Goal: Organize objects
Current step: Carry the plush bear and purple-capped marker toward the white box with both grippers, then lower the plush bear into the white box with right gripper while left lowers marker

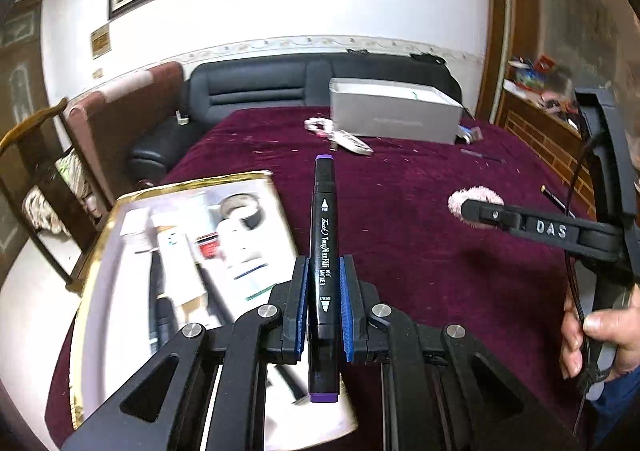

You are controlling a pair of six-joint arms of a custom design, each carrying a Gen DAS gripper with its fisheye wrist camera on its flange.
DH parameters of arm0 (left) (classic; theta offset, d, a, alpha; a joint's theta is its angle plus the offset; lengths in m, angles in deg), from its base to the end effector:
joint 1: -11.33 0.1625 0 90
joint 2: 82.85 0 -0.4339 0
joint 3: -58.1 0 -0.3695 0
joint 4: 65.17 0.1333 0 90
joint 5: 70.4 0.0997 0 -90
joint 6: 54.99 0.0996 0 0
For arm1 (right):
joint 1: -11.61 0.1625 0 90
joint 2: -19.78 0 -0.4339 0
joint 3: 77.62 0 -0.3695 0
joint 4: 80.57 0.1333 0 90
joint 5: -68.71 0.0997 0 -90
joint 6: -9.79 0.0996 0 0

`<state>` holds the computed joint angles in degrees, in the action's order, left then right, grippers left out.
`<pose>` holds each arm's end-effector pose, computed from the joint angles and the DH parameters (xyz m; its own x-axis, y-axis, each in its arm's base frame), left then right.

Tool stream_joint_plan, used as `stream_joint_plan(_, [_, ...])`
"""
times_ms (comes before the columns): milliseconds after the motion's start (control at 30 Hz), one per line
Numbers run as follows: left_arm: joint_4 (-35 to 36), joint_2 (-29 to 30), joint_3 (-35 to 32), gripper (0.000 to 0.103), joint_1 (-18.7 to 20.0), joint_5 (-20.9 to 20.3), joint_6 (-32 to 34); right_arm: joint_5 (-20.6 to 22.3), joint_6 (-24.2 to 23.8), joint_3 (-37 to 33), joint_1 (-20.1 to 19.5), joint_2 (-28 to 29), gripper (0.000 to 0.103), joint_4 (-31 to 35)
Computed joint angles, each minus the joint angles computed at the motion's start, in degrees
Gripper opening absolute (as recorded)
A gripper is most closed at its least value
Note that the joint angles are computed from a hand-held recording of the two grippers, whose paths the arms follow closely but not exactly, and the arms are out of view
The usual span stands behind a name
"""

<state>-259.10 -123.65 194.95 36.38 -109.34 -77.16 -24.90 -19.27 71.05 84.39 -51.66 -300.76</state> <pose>-0.2703 -0.3590 0.0302 -0.6745 0.3272 -0.6618 0.6942 0.5862 -0.4177 0.0150 -0.3807 0.2332 -0.9069 0.0208 0.4209 -0.2999 0.6698 -0.6793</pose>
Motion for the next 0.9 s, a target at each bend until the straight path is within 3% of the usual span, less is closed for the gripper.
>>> stream_joint_plan(267, [-4.78, -6.74, 8.26, 0.012, 2.46, 3.51, -2.23, -5.47, 0.87, -2.54, 11.16, 8.55, 0.040, 0.56])
stream_joint_plan(533, [-7.43, -10.94, 12.70, 0.012, 8.73, 4.76, -3.93, -8.99, 3.94, -9.77, 19.37, 15.67, 0.040, 9.87])
stream_joint_plan(900, [-10.06, -10.98, 14.20, 0.012, 13.23, 1.37, -3.25, -11.38, 8.51, -22.48, 25.20, 23.49, 0.040, 24.50])
